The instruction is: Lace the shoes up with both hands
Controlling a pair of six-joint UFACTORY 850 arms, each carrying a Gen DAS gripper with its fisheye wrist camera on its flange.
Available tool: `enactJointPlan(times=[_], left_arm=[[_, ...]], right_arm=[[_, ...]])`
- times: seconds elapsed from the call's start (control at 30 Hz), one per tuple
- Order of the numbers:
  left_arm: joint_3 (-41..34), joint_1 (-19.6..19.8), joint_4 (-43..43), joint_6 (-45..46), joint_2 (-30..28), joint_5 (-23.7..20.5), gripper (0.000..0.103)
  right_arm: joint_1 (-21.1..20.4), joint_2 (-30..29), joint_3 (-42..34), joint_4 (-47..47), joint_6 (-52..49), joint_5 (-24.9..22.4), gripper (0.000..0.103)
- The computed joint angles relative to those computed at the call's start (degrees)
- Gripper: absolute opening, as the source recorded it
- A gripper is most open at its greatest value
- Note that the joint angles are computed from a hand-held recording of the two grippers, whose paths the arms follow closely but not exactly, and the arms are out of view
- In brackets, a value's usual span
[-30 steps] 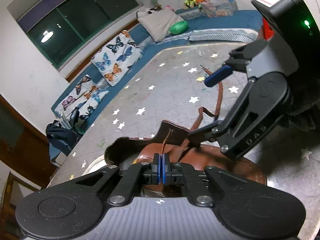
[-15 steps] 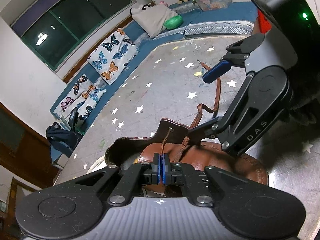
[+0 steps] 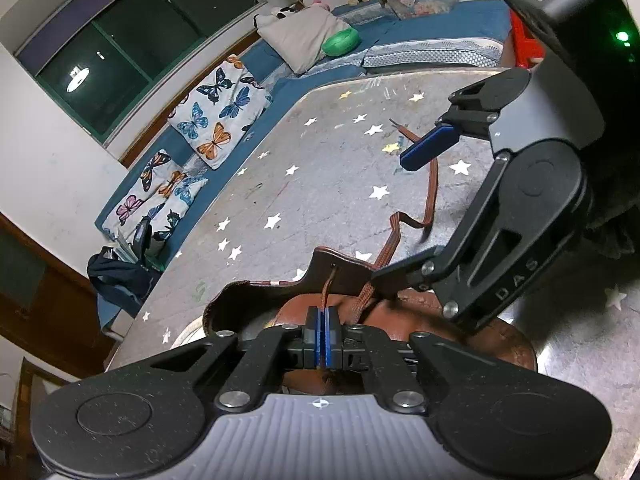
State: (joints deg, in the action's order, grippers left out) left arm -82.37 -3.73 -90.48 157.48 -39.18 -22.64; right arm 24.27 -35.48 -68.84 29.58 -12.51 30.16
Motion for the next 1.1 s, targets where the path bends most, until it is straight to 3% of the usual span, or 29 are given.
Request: enactJointPlan(times=[0.13, 0.33, 0.6, 0.87, 1.1], left_arm=[[-0.6, 0.5, -0.5, -0.6, -0.8, -1.7, 0.002], [-1.0, 1.1, -2.7, -0.9, -1.6, -3.8, 0.002], [-0.7, 1.3, -5.8, 0.9, -1.8, -5.3, 0.003], [0.2, 1.4, -7.9, 2.1, -1.4, -5.9, 0.004], [2.1, 2.6, -8.4, -0.7, -0.1, -8.3, 0.010]], right_arm=[[-0.1, 0.1, -0.2, -1.8, 0.0, -0.8, 0.102], [-0.1, 1.8, 0.1, -4.8, -4.9, -1.4, 0.090], [-1.1, 0.5, -5.2, -11.5, -15.7, -11.7, 0.039], [-0.4, -2.8, -10.5, -9.5, -31.6, -16.7, 0.007], [0.5, -1.6, -7.7, 1.9, -43.3, -10.7, 0.005]])
